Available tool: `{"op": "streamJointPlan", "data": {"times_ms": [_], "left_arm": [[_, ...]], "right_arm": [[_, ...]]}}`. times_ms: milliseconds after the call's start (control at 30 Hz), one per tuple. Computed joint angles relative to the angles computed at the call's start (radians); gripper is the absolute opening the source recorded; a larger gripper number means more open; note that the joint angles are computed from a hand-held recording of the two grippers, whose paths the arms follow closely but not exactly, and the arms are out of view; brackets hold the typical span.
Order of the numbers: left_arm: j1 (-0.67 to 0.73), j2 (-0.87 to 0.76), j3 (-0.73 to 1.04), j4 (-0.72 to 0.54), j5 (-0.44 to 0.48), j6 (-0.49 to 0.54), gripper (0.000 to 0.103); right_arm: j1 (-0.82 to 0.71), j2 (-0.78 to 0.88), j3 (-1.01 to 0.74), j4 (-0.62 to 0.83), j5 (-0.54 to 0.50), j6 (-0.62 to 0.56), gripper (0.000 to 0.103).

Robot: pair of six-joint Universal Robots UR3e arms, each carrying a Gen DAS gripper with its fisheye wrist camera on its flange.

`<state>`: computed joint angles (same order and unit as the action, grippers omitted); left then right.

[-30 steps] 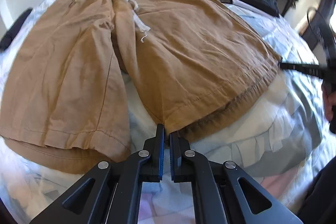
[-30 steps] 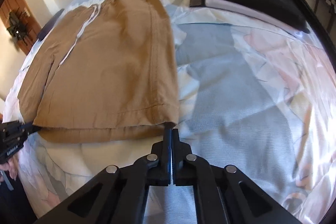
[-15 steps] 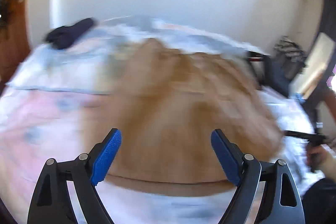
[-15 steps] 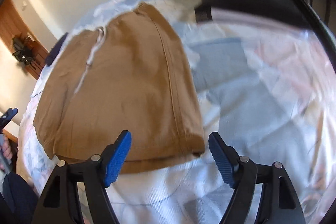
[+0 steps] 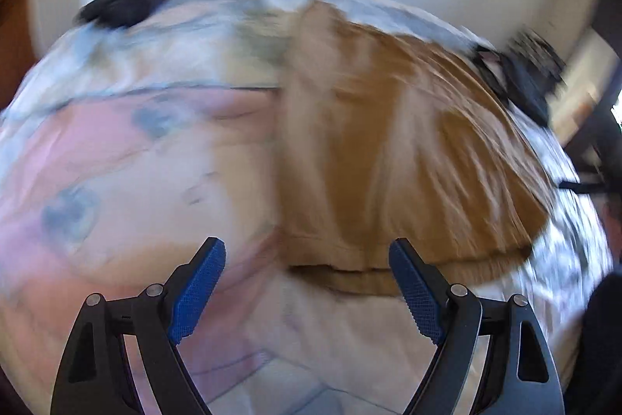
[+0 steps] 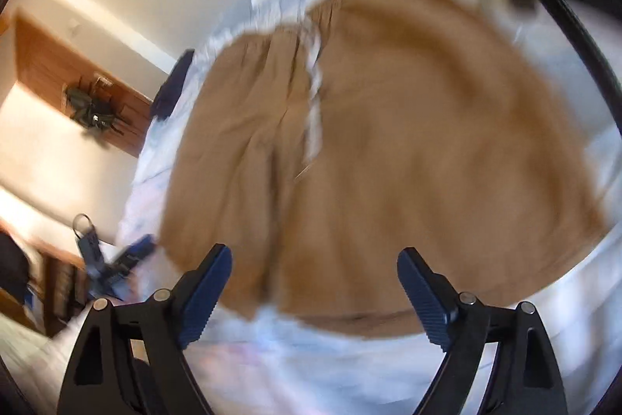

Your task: Fold clothes

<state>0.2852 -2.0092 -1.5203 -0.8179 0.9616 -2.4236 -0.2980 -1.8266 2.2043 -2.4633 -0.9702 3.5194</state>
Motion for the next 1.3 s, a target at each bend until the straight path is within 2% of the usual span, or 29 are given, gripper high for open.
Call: {"op": "streamJointPlan", "data": {"times_ms": [67,133,200,300,400,500,567,633,667,700,733,800,833,900,933,967,1067,1300], "left_arm": [[-0.018,-0.026,0.058,-0.041,0.004,0.026,0.085],[-0.03,-0.099,0.195,-0.186,0.017,0.019,0.085],[-0.036,-0.19,0.362,-0.35,0.023,-0.007,0.085],[-0.022,-0.28,0.518,-0.479,-0.038,-0.058,0.085],[-0.002,-0.369,0.659,-0.608,-0.111,-0.133,0.085],[0.025,-0.392,0.672,-0.637,-0.192,-0.192,0.085],[0.023,-0.388,0.677,-0.665,-0.2,-0.185,0.08],[0.006,-0.375,0.671,-0.664,-0.166,-0.176,0.077],[-0.015,-0.358,0.645,-0.613,-0.11,-0.18,0.069],[-0.035,-0.341,0.618,-0.563,-0.059,-0.183,0.055],[-0.049,-0.33,0.599,-0.523,-0.019,-0.19,0.049],[-0.059,-0.347,0.635,-0.548,0.006,-0.2,0.005],[-0.058,-0.369,0.672,-0.587,0.004,-0.213,0.005],[-0.052,-0.384,0.693,-0.608,-0.009,-0.236,0.005],[-0.052,-0.377,0.685,-0.6,-0.01,-0.245,0.005],[-0.052,-0.359,0.657,-0.578,-0.006,-0.253,0.004],[-0.043,-0.28,0.54,-0.501,0.002,-0.249,0.003],[-0.016,-0.196,0.426,-0.479,0.047,-0.233,0.003]], "right_arm": [[0.077,0.118,0.002,-0.134,0.026,0.157,0.089],[0.141,0.235,-0.015,-0.243,0.049,0.28,0.09],[0.203,0.326,-0.069,-0.271,0.027,0.319,0.09],[0.232,0.379,-0.091,-0.329,-0.011,0.371,0.09],[0.21,0.428,-0.038,-0.489,0.034,0.478,0.097],[0.179,0.513,0.01,-0.684,0.133,0.555,0.094],[0.187,0.531,-0.009,-0.688,0.175,0.559,0.09],[0.225,0.523,-0.062,-0.581,0.098,0.535,0.089],[0.244,0.523,-0.091,-0.527,0.056,0.524,0.089],[0.263,0.525,-0.122,-0.474,0.014,0.515,0.088],[0.261,0.537,-0.129,-0.456,0.019,0.513,0.085],[0.259,0.551,-0.125,-0.469,0.018,0.525,0.084],[0.264,0.554,-0.128,-0.473,0.007,0.531,0.084],[0.287,0.551,-0.143,-0.456,-0.045,0.55,0.073],[0.305,0.545,-0.157,-0.429,-0.089,0.555,0.048],[0.311,0.545,-0.162,-0.421,-0.099,0.543,0.003],[0.31,0.557,-0.15,-0.459,-0.06,0.512,0.003],[0.309,0.542,-0.14,-0.422,-0.035,0.528,0.003]]}}
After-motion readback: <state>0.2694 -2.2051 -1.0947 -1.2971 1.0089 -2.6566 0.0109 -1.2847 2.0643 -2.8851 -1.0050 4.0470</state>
